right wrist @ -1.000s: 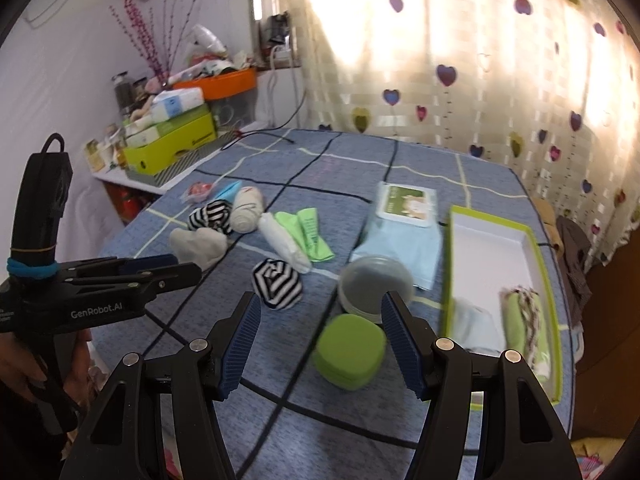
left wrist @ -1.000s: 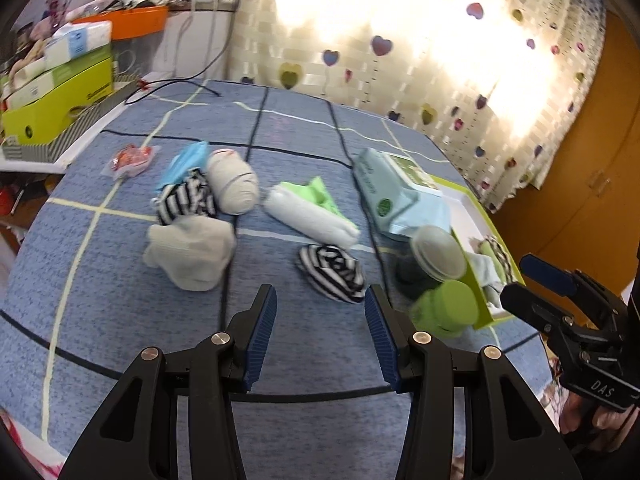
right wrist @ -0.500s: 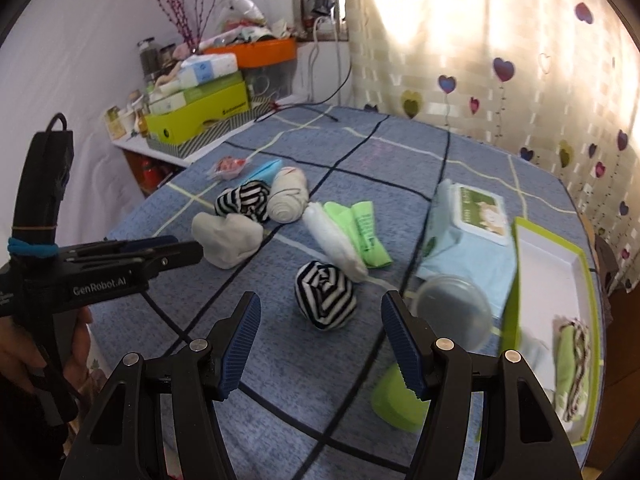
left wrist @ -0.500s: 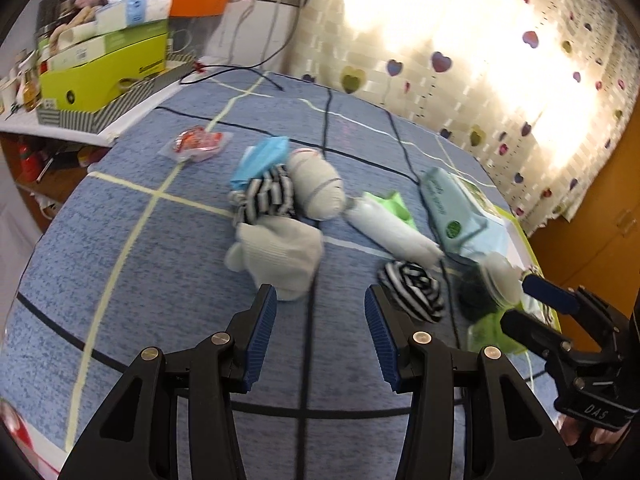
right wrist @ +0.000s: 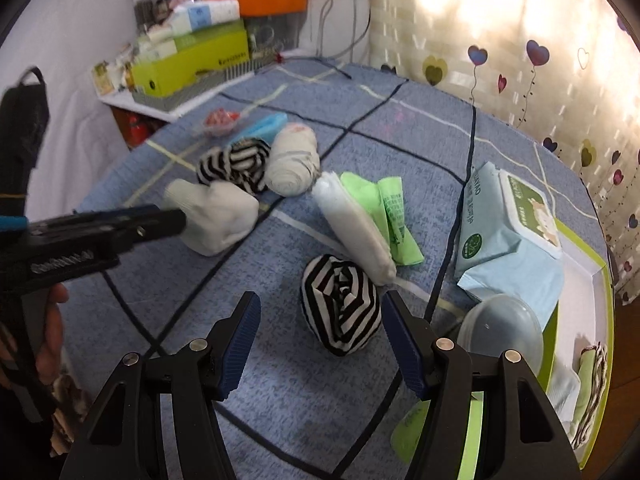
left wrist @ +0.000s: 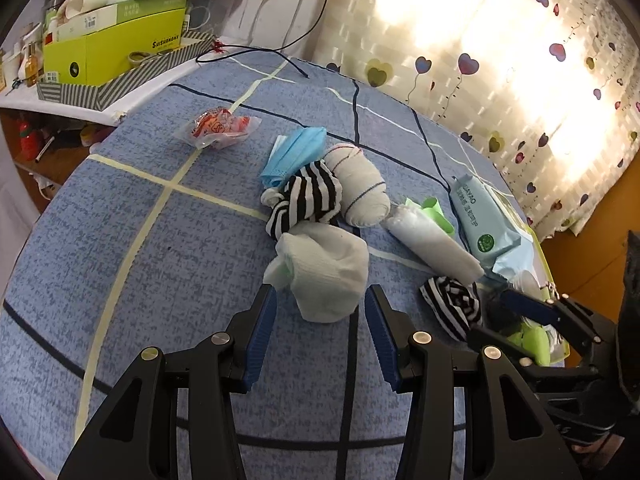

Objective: Organize soft objects
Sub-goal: 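Grasp the black-and-white striped sock with the right gripper while the left grasps the white sock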

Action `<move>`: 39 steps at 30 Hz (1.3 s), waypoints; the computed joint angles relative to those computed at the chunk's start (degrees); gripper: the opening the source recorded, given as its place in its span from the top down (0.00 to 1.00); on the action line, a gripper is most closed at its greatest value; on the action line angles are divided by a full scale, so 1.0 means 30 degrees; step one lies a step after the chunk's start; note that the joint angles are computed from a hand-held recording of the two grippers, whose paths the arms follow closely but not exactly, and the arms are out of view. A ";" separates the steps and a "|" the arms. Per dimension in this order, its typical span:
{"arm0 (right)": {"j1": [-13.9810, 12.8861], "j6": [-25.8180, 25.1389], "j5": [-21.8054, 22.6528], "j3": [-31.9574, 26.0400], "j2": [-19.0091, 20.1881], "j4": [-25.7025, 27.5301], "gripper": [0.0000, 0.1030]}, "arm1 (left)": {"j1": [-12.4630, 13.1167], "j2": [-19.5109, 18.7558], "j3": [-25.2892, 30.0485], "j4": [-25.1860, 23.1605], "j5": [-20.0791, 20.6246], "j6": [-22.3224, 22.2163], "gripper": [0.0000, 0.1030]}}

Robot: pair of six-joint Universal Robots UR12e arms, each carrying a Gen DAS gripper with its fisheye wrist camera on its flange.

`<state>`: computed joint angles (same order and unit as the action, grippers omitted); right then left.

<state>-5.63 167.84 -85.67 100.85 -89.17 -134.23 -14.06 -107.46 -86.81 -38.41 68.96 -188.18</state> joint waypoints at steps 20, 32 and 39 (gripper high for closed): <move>0.0258 -0.0425 -0.1426 -0.0770 0.1185 0.1281 0.81 | -0.0258 -0.1179 0.1283 -0.0958 -0.0323 0.0316 0.54; -0.0043 -0.0575 -0.0663 -0.0187 0.0516 0.0746 0.86 | -0.0606 -0.1468 0.1383 -0.0130 0.0438 -0.0866 0.69; -0.0133 -0.0402 -0.0300 0.0315 -0.0151 0.0098 0.86 | -0.0655 -0.0892 0.0768 0.0371 0.0650 -0.0719 0.76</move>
<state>-6.03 166.63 -86.57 101.79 -89.62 -133.93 -16.03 -110.13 -84.51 -37.29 70.91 -190.34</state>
